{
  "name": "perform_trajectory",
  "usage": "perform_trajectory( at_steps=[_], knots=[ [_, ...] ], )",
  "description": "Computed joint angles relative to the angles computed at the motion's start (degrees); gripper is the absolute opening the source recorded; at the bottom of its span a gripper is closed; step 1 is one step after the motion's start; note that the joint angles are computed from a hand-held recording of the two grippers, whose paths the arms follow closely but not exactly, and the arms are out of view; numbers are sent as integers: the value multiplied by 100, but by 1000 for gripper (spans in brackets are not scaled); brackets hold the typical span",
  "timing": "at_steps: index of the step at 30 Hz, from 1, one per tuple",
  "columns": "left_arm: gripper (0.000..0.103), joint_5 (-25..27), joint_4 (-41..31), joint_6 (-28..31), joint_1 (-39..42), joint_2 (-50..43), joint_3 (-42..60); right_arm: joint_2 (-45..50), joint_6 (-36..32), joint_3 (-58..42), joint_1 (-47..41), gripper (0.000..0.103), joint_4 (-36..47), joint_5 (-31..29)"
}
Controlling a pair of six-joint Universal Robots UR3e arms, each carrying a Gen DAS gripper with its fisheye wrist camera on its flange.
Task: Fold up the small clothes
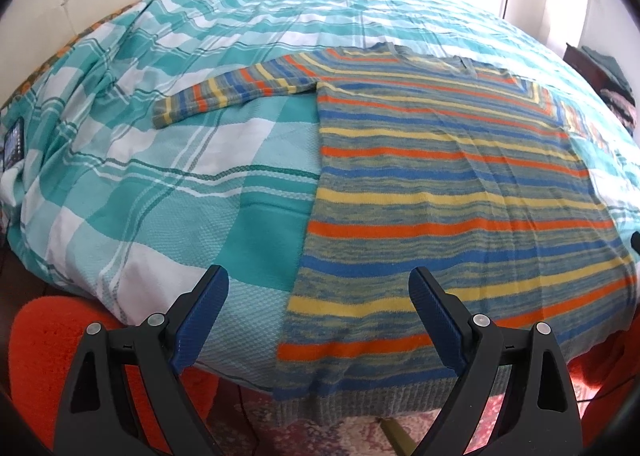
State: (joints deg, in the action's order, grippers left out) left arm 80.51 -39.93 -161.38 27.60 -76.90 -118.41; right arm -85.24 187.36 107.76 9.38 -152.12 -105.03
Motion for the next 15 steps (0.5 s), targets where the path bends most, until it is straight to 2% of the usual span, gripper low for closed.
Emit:
perform_trajectory(
  at_steps=[15],
  knots=[
    [93, 102, 75, -80, -26, -81, -13, 159, -301, -116, 282, 94, -202, -323]
  ],
)
